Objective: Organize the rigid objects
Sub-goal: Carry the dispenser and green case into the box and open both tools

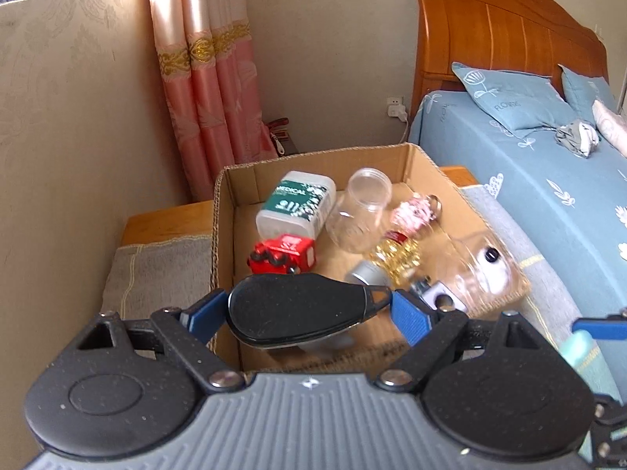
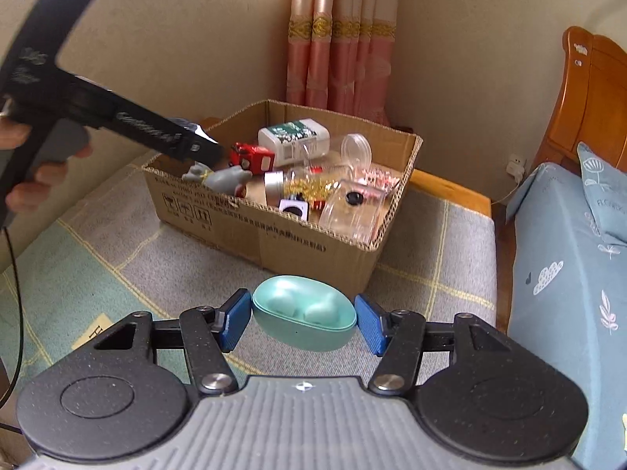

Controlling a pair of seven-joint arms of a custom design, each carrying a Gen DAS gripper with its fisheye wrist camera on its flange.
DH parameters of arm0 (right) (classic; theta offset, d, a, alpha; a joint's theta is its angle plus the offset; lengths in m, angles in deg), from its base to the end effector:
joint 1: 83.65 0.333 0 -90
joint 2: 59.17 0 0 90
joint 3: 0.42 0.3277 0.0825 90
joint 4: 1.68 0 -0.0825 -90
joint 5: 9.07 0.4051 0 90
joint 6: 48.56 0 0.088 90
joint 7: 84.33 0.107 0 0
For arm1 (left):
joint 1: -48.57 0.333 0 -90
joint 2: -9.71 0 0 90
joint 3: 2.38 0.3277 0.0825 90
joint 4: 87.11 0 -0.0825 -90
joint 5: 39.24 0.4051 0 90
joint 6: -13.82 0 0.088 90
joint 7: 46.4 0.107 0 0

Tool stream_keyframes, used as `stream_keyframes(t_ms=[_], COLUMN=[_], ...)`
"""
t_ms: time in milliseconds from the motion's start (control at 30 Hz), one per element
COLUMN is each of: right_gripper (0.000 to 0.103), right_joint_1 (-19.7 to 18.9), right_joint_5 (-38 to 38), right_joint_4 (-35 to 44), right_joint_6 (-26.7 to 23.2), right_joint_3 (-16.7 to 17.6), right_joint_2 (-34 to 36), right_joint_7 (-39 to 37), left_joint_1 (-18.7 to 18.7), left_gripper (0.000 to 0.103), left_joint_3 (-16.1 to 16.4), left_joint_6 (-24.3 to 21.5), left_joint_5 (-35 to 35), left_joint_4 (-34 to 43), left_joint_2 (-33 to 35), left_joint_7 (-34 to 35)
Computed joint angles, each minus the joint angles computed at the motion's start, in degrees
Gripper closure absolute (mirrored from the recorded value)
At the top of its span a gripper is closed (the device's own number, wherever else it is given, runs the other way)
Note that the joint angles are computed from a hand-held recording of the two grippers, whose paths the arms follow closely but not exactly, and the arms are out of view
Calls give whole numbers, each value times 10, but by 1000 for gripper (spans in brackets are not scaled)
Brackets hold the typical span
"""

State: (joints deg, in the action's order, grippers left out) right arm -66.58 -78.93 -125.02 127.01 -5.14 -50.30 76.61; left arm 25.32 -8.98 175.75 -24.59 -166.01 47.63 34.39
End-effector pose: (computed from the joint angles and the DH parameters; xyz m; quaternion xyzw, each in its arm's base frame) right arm 0.5600 0.2002 0.3764 -0.7028 0.5918 -0.2739 0.2844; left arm 0.7020 -0.3881 0.4203 -0.4635 0.7964 -0.3233 0.2154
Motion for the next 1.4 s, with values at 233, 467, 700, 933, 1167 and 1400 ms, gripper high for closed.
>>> stream_keyframes(t_ms=[233, 467, 700, 933, 1167, 1400], right_gripper=[40, 40, 40, 39, 39, 10], right_joint_1=[2, 11, 29, 27, 48, 82], right_joint_5=[25, 115, 209, 340, 437, 454], right_joint_4=[20, 48, 92, 170, 294, 334], right_joint_6=[-6, -14, -22, -40, -94, -104], right_joint_3=[3, 4, -3, 17, 4, -45], right_joint_2=[9, 28, 50, 100, 187, 216], right_joint_7=[-37, -129, -219, -343, -414, -375], left_joint_1=[3, 5, 25, 4, -125, -116], left_gripper=[11, 4, 4, 3, 3, 3], left_joint_3=[3, 18, 13, 57, 214, 198], left_joint_6=[-21, 40, 103, 184, 252, 258], left_joint_5=[-7, 6, -3, -4, -25, -68], left_joint_4=[60, -34, -131, -218, -278, -299], left_joint_2=[44, -8, -68, -116, -132, -149], left_joint_7=[0, -13, -23, -57, -90, -45])
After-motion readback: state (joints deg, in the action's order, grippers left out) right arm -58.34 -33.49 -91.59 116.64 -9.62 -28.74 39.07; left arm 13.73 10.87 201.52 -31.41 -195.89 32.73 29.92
